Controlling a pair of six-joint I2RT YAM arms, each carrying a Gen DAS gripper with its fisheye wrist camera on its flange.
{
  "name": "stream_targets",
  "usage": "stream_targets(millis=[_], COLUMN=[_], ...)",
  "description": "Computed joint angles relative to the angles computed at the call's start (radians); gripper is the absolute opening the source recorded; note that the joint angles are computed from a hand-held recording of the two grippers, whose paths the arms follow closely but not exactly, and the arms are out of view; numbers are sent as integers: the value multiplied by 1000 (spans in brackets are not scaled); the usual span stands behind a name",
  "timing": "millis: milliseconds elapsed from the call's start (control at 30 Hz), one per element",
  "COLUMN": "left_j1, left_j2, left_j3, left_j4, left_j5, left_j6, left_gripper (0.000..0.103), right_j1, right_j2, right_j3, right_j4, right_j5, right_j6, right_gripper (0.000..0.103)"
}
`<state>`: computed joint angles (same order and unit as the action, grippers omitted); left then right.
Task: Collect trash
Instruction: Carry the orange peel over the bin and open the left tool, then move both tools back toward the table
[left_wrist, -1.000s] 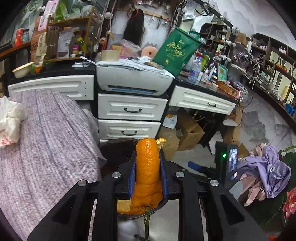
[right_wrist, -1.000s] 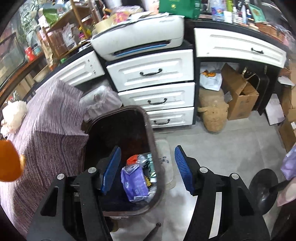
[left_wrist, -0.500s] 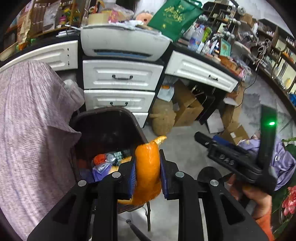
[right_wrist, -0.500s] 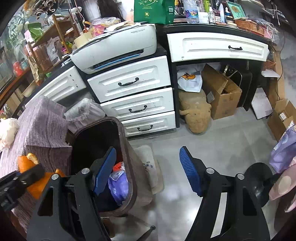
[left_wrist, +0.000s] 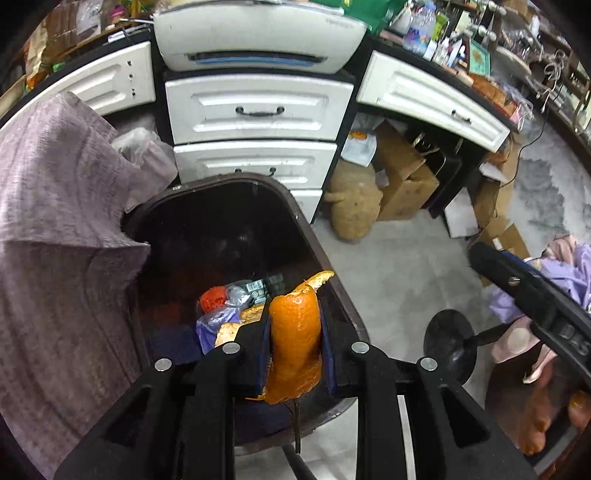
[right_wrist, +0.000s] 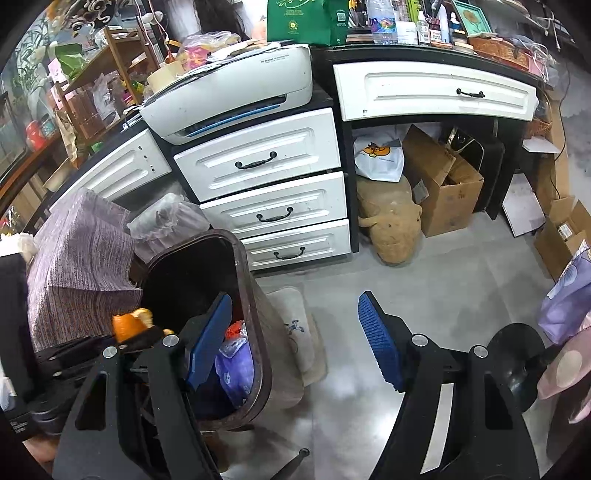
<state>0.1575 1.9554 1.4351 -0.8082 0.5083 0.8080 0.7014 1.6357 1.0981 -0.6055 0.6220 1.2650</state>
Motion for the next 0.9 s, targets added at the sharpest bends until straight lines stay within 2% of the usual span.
stream_targets(millis=[33, 67, 100, 133, 167, 433, 567, 733, 900], left_j1=[-8, -8, -11, -13, -11, 15, 39, 95, 179], left_j2=[10, 19, 27, 28, 24, -34, -93, -152, -196], left_j3=[7, 14, 22, 22, 17, -16, -37, -16, 23], left_j4=[-1, -13, -21, -21, -15, -52, -74, -157, -227], left_j5=[-15, -25, -37, -45, -46, -22, 25, 100, 184], left_j6=[-2, 4, 2, -3, -8, 32, 73, 124, 193], left_gripper=[32, 48, 60, 82, 88, 90, 94, 96, 97], right_j1=[-2, -4, -6, -7, -9, -11, -12, -7, -1], right_j2=[1, 2, 4, 4, 4, -8, -12, 3, 29], right_j3=[-1, -1, -1, -1, 0, 3, 1, 9, 42], right_j4=[2, 2, 2, 1, -1, -15, -16, -8, 17], right_j5=[-4, -6, -7, -8, -8, 9, 8, 2, -13], right_j6=[0, 0, 0, -1, -1, 16, 20, 18, -7], right_gripper=[71, 71, 71, 71, 71, 73, 73, 79, 80])
